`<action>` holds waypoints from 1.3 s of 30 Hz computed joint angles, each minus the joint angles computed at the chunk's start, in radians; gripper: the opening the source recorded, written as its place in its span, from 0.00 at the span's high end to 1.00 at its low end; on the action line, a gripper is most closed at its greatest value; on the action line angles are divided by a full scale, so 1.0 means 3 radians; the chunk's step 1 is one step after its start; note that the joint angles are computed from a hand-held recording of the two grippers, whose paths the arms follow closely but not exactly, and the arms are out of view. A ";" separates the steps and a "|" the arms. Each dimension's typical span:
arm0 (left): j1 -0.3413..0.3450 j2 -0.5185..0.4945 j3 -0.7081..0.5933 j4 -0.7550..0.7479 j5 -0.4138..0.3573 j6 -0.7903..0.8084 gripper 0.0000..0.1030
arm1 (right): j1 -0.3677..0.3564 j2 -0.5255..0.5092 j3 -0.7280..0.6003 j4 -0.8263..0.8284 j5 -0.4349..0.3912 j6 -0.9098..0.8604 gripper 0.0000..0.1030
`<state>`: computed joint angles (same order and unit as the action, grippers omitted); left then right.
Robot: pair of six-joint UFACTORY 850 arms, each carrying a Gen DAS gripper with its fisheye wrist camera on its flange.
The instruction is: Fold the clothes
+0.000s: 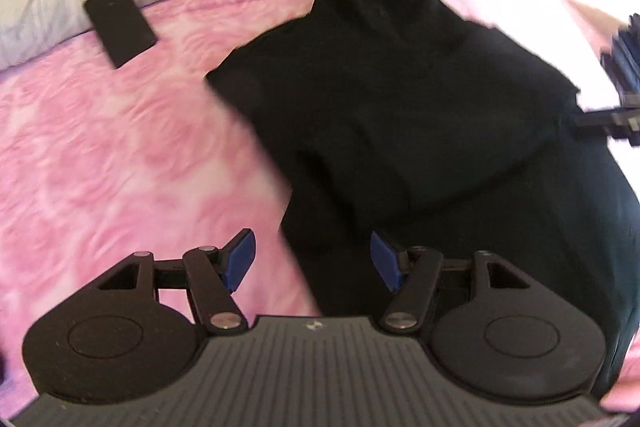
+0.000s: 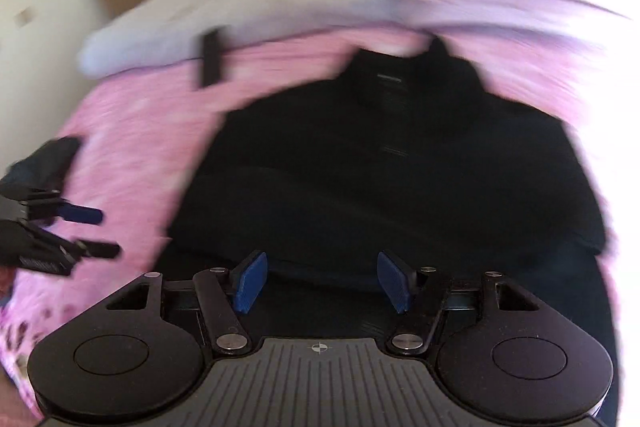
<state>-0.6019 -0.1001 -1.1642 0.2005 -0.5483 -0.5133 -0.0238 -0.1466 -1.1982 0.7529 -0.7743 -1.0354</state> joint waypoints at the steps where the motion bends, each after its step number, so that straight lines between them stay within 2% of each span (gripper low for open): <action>1: 0.0029 -0.0092 -0.0069 -0.0039 0.0065 0.0013 0.42 | -0.0070 -0.0023 -0.0029 -0.0089 0.0069 0.0090 0.37; 5: 0.0160 -0.0492 -0.0397 -0.0459 0.0211 0.0457 0.42 | -0.0302 -0.0192 -0.0189 -0.0422 0.0285 0.0420 0.37; 8: 0.0258 -0.0752 -0.0605 -0.0969 0.0126 0.1047 0.47 | -0.0444 -0.0401 -0.0367 -0.0428 0.0361 0.0525 0.37; 11: 0.0294 -0.0931 -0.0762 -0.1129 -0.0085 0.1259 0.49 | -0.0526 -0.0609 -0.0561 -0.0343 0.0403 0.0567 0.37; 13: 0.0272 -0.0958 -0.0803 -0.1061 -0.0150 0.1248 0.60 | -0.0572 -0.0753 -0.0701 -0.0282 0.0416 0.0614 0.37; 14: 0.0266 -0.0968 -0.0826 -0.1072 -0.0184 0.1306 0.87 | -0.0595 -0.0834 -0.0780 -0.0209 0.0377 0.0618 0.37; 15: 0.0253 -0.0972 -0.0858 -0.1042 -0.0224 0.1346 0.93 | -0.0623 -0.0911 -0.0855 -0.0101 0.0315 0.0589 0.37; 17: 0.0222 -0.0919 -0.0886 -0.0879 -0.0207 0.1298 0.94 | -0.0665 -0.1046 -0.0999 0.0089 0.0188 0.0555 0.37; 21: 0.0210 -0.0725 -0.0881 -0.0375 -0.0100 0.0837 0.94 | -0.0699 -0.1257 -0.1287 0.0372 -0.0063 0.0566 0.37; 24: 0.0275 -0.0778 -0.0871 -0.0457 -0.0274 0.0828 0.94 | -0.0712 -0.1470 -0.1590 0.0471 -0.0448 0.0605 0.37; 28: 0.0257 -0.0870 -0.0850 -0.0556 -0.0337 0.0958 0.94 | -0.0666 -0.1681 -0.1884 0.0298 -0.0354 0.0804 0.37; 31: 0.0247 -0.0884 -0.0826 -0.0480 -0.0315 0.0810 0.94 | -0.0639 -0.2053 -0.2347 0.0139 -0.0449 0.1132 0.37; 32: 0.0250 -0.0885 -0.0818 -0.0468 -0.0308 0.0767 0.94 | -0.0637 -0.2207 -0.2533 0.0137 -0.0539 0.1228 0.37; 35: 0.0257 -0.0897 -0.0847 -0.0442 -0.0333 0.0721 0.94 | -0.0633 -0.2679 -0.3148 0.0049 -0.1030 0.1684 0.37; 36: 0.0258 -0.0896 -0.0861 -0.0429 -0.0339 0.0718 0.94 | -0.0632 -0.2854 -0.3386 0.0033 -0.1209 0.1834 0.49; 37: 0.0240 -0.0851 -0.0846 -0.0349 -0.0293 0.0669 0.94 | -0.0614 -0.2939 -0.3551 -0.0010 -0.1295 0.1844 0.76; 38: 0.0222 -0.0807 -0.0832 -0.0269 -0.0247 0.0620 0.94 | -0.0589 -0.2962 -0.3643 -0.0054 -0.1314 0.1745 0.97; 39: 0.0219 -0.0794 -0.0832 -0.0285 -0.0209 0.0640 0.94 | -0.0563 -0.2992 -0.3748 -0.0099 -0.1337 0.1651 0.97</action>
